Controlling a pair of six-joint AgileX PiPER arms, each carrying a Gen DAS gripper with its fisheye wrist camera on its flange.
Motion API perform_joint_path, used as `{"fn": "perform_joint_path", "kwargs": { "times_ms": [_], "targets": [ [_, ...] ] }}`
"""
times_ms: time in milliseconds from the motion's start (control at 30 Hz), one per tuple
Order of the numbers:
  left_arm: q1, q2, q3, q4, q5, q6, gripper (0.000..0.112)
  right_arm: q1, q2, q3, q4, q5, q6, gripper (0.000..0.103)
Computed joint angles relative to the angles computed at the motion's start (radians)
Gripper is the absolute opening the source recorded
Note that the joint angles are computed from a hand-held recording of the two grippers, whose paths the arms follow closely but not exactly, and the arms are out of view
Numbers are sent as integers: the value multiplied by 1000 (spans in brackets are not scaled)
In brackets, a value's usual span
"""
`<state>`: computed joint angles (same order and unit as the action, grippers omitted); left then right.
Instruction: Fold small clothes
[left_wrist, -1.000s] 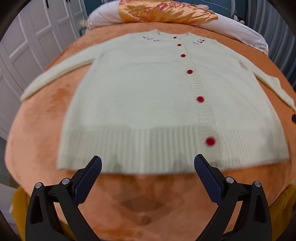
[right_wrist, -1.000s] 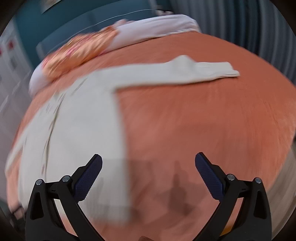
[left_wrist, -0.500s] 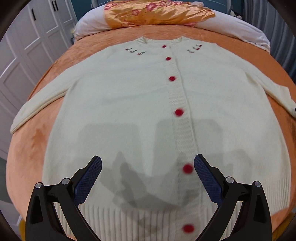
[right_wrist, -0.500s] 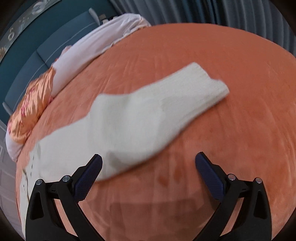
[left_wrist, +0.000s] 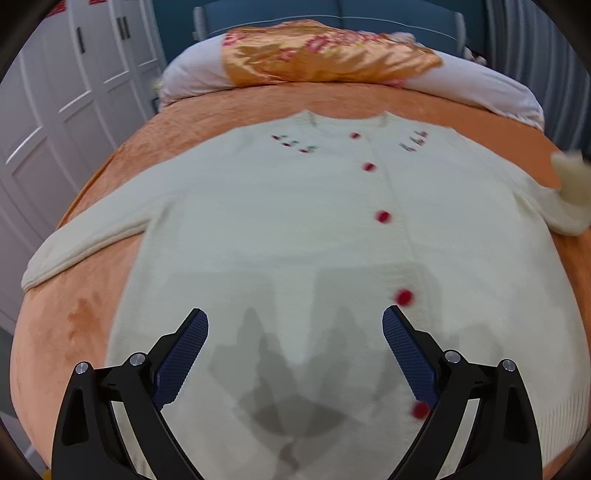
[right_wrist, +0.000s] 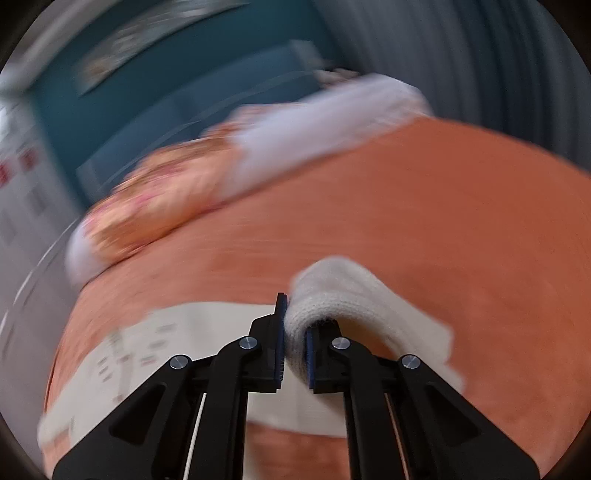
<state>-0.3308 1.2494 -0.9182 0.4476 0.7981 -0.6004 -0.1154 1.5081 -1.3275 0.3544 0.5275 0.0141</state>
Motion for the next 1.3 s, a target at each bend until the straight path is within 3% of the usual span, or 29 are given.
{"fn": "perform_joint_path", "kwargs": {
  "times_ms": [200, 267, 333, 367, 400, 467, 533, 633, 667, 833, 933, 967, 1067, 1100, 1200, 1300],
  "targets": [
    [135, -22, -13, -38, -19, 72, 93, 487, 177, -247, -254, 32, 134, 9],
    [190, -28, -13, -78, -28, 122, 94, 606, 293, -319, -243, 71, 86, 11],
    [255, -29, -11, -144, -41, 192, 94, 717, 393, -355, -317, 118, 125, 24],
    [296, -26, -12, -191, -48, 241, 94, 764, 411, -346, -414, 123, 200, 35],
    [329, -28, -9, -232, -57, 283, 94, 804, 404, -297, -487, 106, 260, 39],
    [380, -23, -7, -303, -78, 354, 94, 819, 335, -158, -514, 32, 322, 40],
    [449, -8, -7, -419, -107, 460, 94, 764, 210, 15, -381, -57, 282, 40],
    [507, 18, -13, -542, -117, 539, 94, 657, 93, 150, -238, -104, 238, 42],
    [511, 16, -8, -563, -121, 546, 94, 618, 80, 165, -177, -104, 200, 48],
    [491, -26, 23, -570, -136, 534, 94, 479, 173, 45, 97, -24, 11, 49],
    [501, -41, 30, -599, -120, 583, 94, 462, 318, -142, 144, 56, 75, 57],
    [508, -40, 28, -607, -116, 600, 94, 482, 389, -242, 81, 103, 173, 55],
    [550, -50, 23, -646, -101, 688, 94, 527, 524, -504, -219, 266, 473, 11],
    [568, -53, 20, -653, -101, 717, 94, 534, 510, -541, -315, 270, 573, 10],
    [611, -55, 19, -659, -117, 761, 94, 606, 409, -553, -579, 162, 812, 10],
    [657, -46, 14, -687, -122, 789, 94, 724, 470, -737, -623, 171, 720, 10]
  ]
}}
